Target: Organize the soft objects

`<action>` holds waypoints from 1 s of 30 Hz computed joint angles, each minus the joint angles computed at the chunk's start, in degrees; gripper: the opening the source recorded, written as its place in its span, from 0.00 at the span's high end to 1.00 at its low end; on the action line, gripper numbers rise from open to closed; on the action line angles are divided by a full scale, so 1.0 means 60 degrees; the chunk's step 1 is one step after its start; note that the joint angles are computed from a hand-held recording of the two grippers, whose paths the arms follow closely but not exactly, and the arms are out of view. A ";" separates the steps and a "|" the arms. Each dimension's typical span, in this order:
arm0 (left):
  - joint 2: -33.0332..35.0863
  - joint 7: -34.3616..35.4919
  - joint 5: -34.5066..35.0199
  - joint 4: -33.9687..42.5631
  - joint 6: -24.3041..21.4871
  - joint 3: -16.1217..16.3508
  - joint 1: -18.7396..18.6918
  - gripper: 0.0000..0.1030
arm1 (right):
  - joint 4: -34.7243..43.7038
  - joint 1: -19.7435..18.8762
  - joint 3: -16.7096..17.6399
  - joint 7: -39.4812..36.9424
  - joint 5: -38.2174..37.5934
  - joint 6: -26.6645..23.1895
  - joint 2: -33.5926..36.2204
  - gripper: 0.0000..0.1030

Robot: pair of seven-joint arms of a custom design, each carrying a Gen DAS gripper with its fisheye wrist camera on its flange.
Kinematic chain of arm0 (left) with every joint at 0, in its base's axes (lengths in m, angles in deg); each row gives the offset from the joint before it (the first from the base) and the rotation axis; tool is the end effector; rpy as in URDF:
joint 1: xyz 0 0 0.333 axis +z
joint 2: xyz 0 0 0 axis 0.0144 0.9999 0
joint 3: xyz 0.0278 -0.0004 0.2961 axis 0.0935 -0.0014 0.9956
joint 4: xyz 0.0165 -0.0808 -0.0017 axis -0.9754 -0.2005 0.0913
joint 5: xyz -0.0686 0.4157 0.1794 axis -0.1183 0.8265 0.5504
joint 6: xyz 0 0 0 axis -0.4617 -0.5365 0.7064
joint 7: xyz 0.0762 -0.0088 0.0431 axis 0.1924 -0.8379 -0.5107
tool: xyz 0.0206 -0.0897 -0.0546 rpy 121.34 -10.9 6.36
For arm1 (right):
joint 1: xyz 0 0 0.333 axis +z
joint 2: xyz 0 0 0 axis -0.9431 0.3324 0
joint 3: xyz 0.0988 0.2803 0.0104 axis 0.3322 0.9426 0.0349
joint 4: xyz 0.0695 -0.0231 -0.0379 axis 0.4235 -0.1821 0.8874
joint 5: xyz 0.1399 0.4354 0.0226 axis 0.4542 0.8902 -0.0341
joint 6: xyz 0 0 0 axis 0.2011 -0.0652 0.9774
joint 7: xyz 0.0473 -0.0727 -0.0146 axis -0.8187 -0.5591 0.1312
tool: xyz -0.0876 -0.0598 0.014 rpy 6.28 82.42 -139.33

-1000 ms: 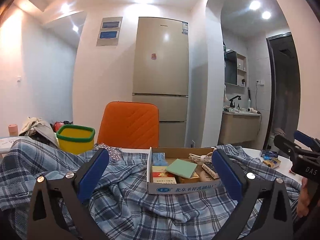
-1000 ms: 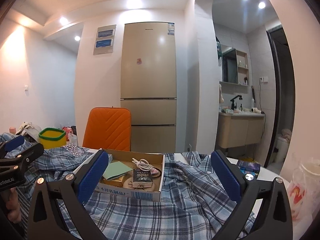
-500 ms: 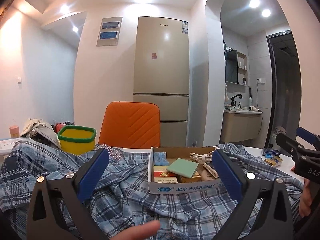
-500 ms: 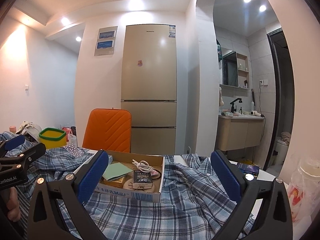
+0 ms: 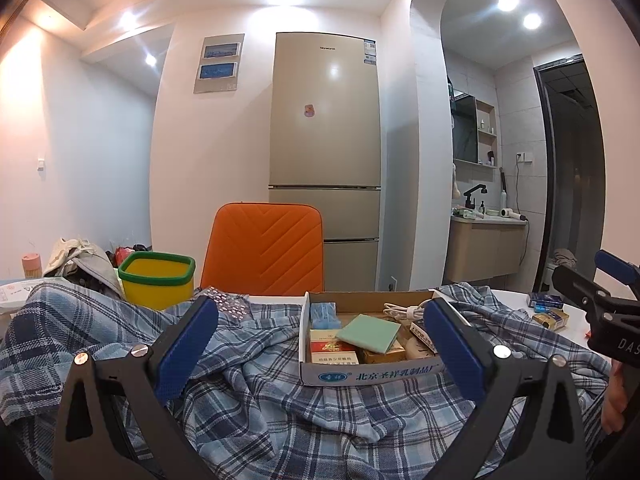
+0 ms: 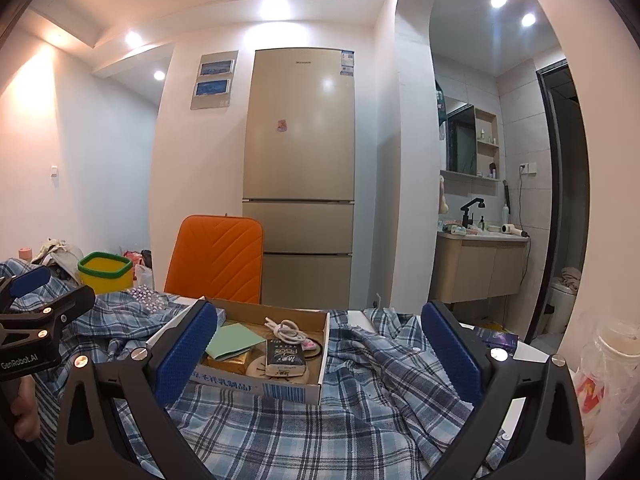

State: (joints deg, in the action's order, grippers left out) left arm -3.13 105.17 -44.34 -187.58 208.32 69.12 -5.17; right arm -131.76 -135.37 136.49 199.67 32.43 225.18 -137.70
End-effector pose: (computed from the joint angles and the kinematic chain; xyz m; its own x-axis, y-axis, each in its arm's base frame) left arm 0.5788 -0.1657 0.4551 -0.3121 -0.9495 0.0315 -0.1611 0.0202 -0.9867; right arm 0.5330 0.1258 0.4860 -0.2444 -0.9689 0.0395 -0.1416 -0.0046 -0.9899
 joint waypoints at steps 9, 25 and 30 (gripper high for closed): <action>-0.0002 -0.0041 0.0084 -0.0007 -0.0010 0.0011 0.0020 0.01 | -0.0027 0.0032 -0.0037 0.0007 0.0002 0.0000 -0.0053 0.00; -0.0033 -0.0043 0.0245 -0.0035 0.0039 0.0011 0.0046 0.01 | -0.0054 0.0109 -0.0127 -0.0016 -0.0024 -0.0057 0.0003 0.00; -0.0030 -0.0037 0.0280 -0.0043 0.0093 0.0011 0.0049 0.01 | -0.0077 0.0147 -0.0181 -0.0048 -0.0039 -0.0054 0.0026 0.00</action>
